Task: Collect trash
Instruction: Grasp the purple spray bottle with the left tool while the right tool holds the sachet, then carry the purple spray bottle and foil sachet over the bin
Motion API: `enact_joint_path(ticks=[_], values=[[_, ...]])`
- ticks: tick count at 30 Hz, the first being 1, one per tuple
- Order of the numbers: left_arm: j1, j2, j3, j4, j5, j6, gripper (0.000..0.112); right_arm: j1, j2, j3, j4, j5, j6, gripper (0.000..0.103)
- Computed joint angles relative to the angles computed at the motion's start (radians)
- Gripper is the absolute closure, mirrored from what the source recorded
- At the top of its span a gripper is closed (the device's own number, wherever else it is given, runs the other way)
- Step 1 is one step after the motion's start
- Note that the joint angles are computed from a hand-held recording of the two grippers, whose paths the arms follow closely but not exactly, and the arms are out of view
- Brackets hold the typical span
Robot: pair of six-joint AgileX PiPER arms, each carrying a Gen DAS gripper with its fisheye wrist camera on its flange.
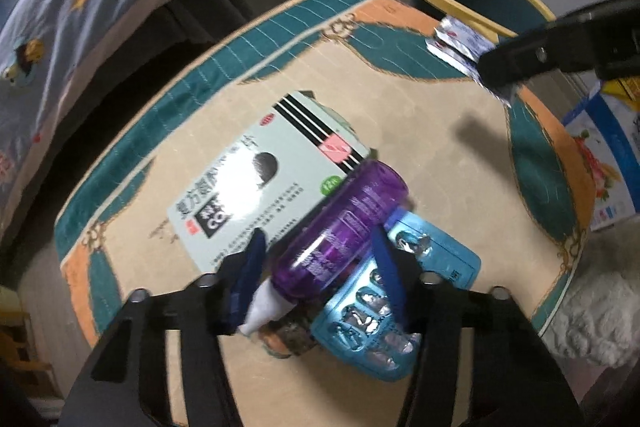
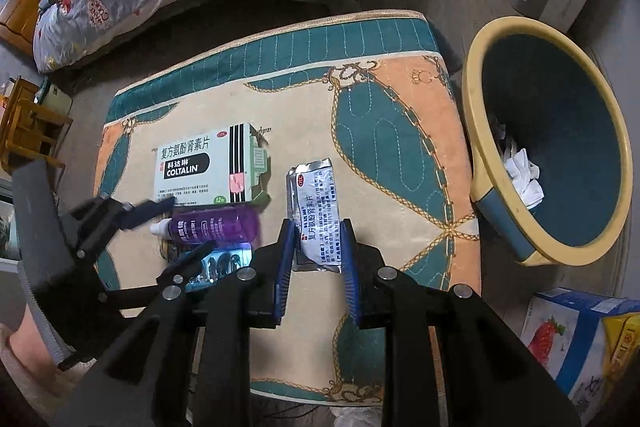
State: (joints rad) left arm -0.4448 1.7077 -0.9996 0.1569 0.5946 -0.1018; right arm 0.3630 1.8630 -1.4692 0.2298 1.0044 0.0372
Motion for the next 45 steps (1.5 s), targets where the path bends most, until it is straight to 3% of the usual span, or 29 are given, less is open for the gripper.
enact_joint_path(ticks=[6, 15, 19, 34, 39, 45], values=[[0.03, 0.015, -0.021, -0.116, 0.003, 0.086, 0.069, -0.014, -0.009, 0.01, 0.028, -0.006, -0.015, 0.081], [0.009, 0.054, -0.043, -0.089, -0.014, 0.063, 0.067, -0.033, -0.011, 0.014, 0.028, -0.003, -0.014, 0.081], [0.012, 0.053, -0.048, -0.112, -0.012, 0.094, 0.074, -0.039, -0.011, 0.01, 0.033, -0.007, -0.008, 0.081], [0.03, -0.098, -0.085, -0.262, -0.045, 0.157, 0.079, -0.106, -0.062, -0.007, 0.06, -0.049, -0.006, 0.081], [0.008, -0.135, -0.124, -0.219, -0.06, 0.109, 0.079, -0.119, -0.091, -0.018, 0.053, -0.066, -0.018, 0.081], [-0.025, -0.125, -0.214, -0.139, -0.02, 0.024, 0.079, -0.169, -0.113, -0.04, 0.046, -0.08, -0.035, 0.081]])
